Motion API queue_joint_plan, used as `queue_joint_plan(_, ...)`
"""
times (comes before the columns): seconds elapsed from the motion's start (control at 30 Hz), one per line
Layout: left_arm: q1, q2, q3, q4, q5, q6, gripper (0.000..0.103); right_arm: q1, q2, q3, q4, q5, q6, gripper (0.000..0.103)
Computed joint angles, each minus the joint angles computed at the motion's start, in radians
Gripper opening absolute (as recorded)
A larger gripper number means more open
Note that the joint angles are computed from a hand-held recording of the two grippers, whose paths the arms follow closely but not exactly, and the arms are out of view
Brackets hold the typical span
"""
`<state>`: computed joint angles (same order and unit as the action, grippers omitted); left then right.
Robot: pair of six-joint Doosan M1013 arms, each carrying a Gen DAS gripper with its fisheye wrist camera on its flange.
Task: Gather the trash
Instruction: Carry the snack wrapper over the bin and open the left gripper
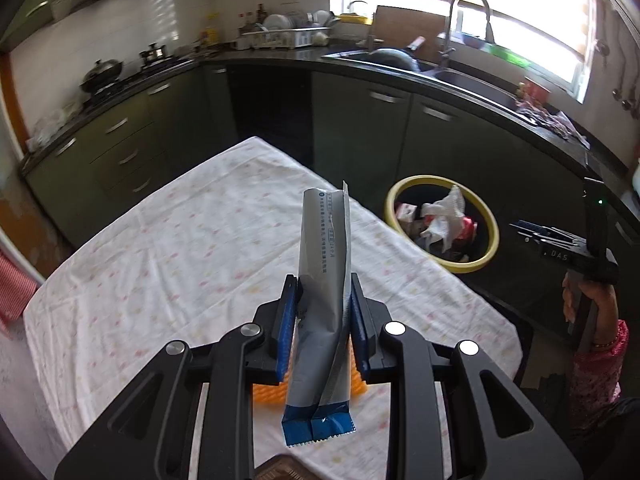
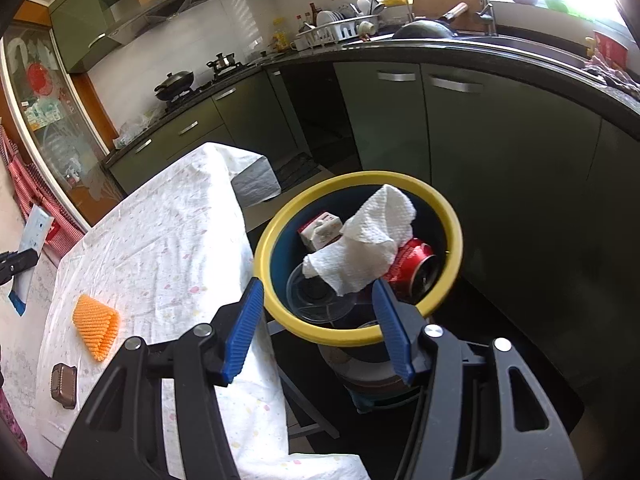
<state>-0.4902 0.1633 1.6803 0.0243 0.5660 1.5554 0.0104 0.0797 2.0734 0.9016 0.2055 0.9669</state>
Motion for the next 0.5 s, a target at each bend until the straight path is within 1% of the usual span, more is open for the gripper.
queue_joint_plan(0.13,-0.039,0.103,-0.128,-0.138,0.066,0.165,0.025,-0.039,-0.008,0.024,0.077,-0.005,-0.053,0.054)
queue_joint_plan(0.2,-0.060,0.157,-0.195,-0.179,0.101,0.225,0.025,-0.058,-0.009,0.035,0.125,-0.003,-0.087,0.054)
queue_joint_plan(0.33,-0.107,0.260,-0.320,-0.153,0.146,0.266,0.026,-0.094,-0.008,0.055,0.218,0.007,-0.159,0.054)
queue_joint_plan(0.5,-0.149,0.390,-0.470,-0.101,0.203,0.264,0.028,-0.128,-0.001,0.068,0.267,0.021,-0.187,0.054)
